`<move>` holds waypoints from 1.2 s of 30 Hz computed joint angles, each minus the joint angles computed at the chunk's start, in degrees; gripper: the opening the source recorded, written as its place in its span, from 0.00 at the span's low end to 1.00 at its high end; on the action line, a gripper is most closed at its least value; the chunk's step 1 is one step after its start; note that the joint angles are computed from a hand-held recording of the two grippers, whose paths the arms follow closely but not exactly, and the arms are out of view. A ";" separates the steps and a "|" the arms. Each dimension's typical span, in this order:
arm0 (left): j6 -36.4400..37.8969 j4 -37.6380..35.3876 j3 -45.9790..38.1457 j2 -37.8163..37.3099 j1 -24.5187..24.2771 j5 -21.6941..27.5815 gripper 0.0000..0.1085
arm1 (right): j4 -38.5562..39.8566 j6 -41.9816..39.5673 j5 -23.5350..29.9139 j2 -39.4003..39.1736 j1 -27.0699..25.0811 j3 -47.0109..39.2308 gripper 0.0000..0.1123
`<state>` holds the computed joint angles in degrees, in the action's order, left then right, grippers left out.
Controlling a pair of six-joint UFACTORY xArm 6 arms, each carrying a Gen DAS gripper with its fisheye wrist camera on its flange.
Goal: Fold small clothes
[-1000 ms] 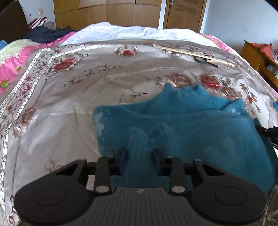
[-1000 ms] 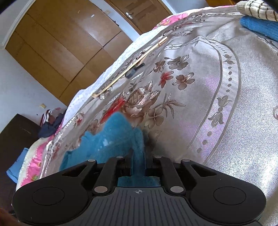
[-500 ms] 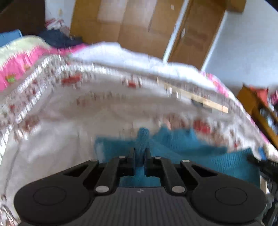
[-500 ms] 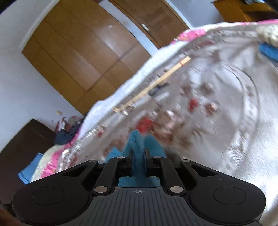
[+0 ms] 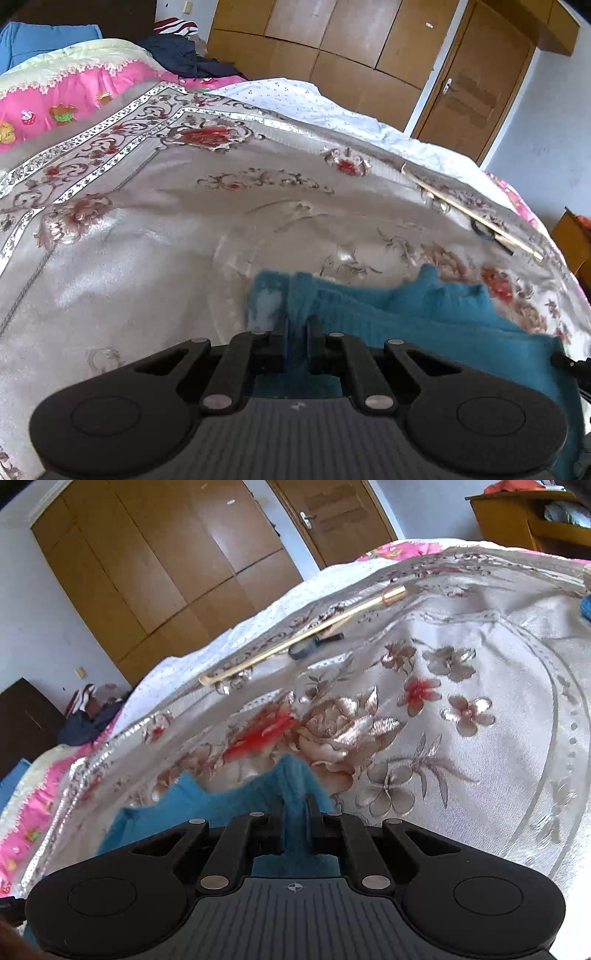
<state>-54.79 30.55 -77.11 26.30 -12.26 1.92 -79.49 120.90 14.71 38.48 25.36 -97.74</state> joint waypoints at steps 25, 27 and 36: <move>-24.36 22.62 -1.26 0.34 3.15 0.60 0.31 | 28.00 -33.88 3.37 12.99 0.57 -18.27 0.13; -29.76 27.32 -1.18 -1.06 3.29 1.91 0.31 | 23.69 -30.45 2.36 10.56 0.30 -15.70 0.14; -53.53 55.14 2.98 -10.38 0.10 6.54 0.32 | -10.84 -2.45 2.40 -5.87 3.91 2.48 0.14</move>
<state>-108.32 85.69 -74.13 15.91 -12.16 8.46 -90.33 118.45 17.12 32.61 29.27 -95.26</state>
